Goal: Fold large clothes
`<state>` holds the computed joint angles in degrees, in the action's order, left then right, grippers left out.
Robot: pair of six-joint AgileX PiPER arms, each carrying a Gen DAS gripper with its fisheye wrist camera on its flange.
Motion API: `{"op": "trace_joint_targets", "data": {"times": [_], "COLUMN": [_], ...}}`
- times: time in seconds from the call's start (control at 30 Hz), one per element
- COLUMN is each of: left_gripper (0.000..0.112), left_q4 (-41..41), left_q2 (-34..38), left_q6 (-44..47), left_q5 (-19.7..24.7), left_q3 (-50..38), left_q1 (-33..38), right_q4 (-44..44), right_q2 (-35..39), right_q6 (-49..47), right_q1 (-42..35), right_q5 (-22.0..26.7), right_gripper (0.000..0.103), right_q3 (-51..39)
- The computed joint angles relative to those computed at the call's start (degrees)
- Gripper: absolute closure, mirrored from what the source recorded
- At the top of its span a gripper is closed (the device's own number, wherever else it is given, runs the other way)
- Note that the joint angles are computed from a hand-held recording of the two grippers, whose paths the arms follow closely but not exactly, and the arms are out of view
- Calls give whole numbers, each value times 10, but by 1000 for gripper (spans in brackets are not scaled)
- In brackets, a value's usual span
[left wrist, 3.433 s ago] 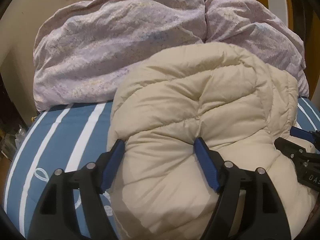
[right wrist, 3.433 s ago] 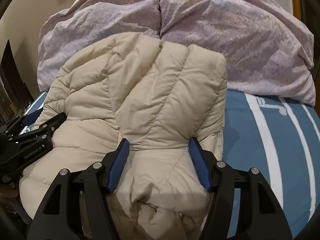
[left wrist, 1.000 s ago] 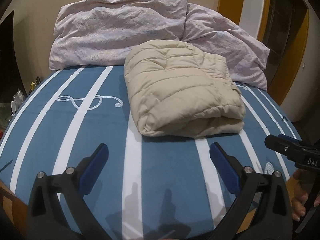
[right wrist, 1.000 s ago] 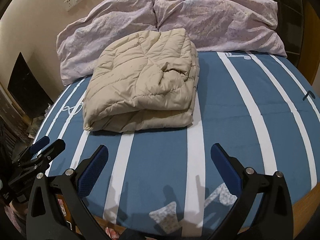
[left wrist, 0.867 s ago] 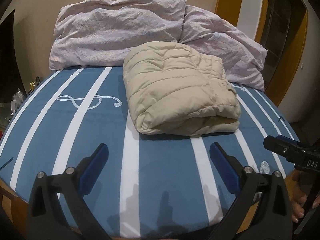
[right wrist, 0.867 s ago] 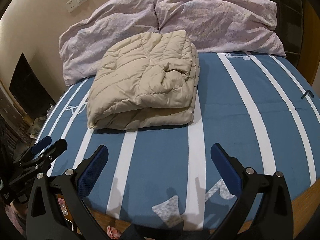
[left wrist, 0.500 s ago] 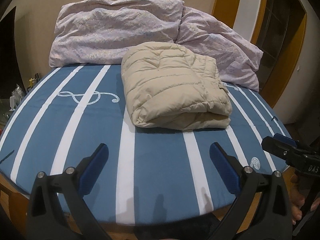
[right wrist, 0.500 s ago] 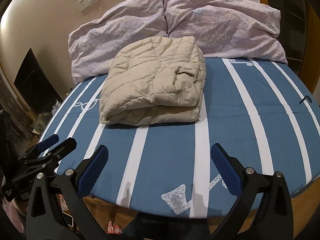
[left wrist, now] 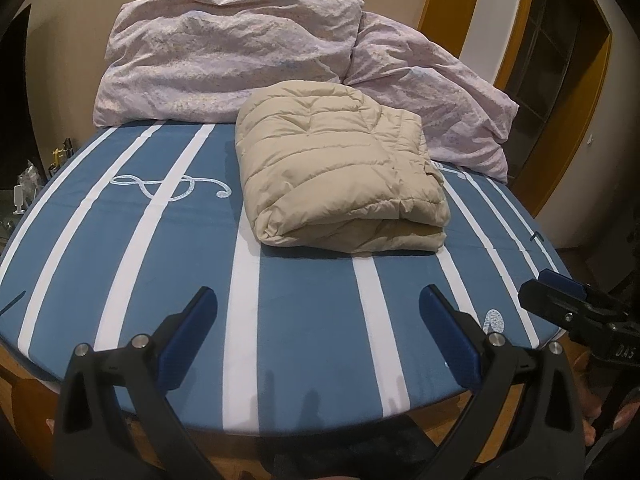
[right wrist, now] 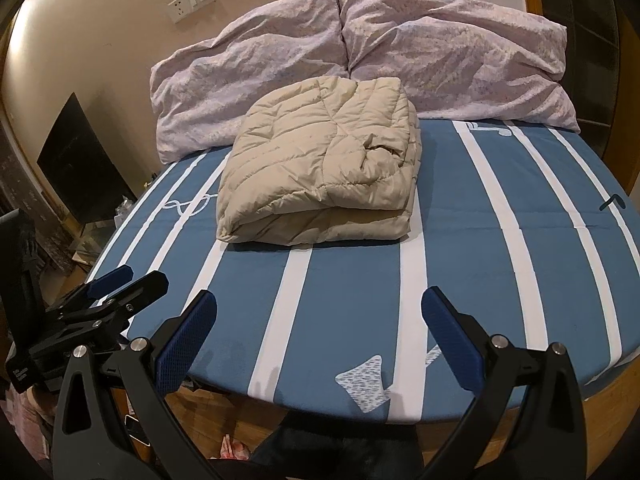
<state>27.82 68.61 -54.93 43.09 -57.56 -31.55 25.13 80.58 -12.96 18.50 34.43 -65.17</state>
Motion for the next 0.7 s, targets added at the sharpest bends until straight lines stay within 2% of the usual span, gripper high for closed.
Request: {"op": "trace_joint_targets", "data": {"times": [0.7], "left_gripper": [12], "left_q4": [-7], "left_q2": [4], "left_q6": [6], "left_q5": [3], "left_q3": [-7], "left_q1": [-7], "right_q4": [-3], "right_q2": [0], "right_q6": [8], "right_q1": [3], "right_q5": [6], "right_gripper": [2], "right_q3": [-3]}}
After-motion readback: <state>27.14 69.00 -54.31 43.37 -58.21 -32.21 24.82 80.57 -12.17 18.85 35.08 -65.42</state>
